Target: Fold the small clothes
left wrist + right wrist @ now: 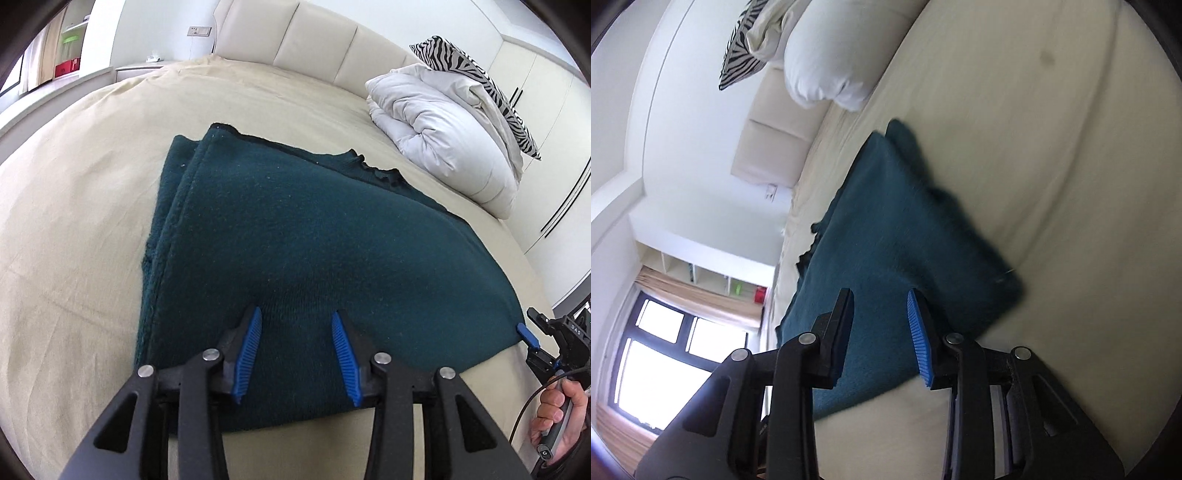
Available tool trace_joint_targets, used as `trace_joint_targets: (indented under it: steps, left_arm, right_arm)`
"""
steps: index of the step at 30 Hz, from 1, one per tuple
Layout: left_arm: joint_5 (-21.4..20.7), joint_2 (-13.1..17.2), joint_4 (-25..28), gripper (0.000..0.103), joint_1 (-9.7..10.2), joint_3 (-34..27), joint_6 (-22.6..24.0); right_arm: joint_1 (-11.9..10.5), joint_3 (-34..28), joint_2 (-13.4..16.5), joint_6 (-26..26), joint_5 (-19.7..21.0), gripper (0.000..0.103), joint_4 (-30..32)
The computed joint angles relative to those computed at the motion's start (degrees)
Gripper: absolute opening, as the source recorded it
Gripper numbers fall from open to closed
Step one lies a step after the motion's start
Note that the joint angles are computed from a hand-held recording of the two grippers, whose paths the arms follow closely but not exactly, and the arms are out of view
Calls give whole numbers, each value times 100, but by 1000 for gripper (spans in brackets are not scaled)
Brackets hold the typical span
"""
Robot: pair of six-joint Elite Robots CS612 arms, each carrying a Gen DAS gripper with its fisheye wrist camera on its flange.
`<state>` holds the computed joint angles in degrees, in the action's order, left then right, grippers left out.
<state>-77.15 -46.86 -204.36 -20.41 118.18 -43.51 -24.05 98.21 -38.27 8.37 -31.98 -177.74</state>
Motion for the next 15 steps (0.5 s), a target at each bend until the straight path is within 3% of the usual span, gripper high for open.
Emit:
trace_joint_targets:
  steps: [1,4,7,10,15]
  left_arm:
    - [-37,20,-92,43,10,16,-29]
    - [-63,21,-71,43,19,7,-27]
    - [-54,5,3,43,12,0,-10]
    - [-52,-6,106,42,16,-37,25]
    - [43,-13,184,42,-15,-45,85]
  right_arm:
    - [-29,71,-94,-90,-80,32,12]
    - [36,147,-252,-568,169,34,254]
    - [258,265,-521,-1362,324,55,823]
    - [635,146,-600,-2294,459,55,1822]
    - [1050,-199,-552,-3407,210,55,3307]
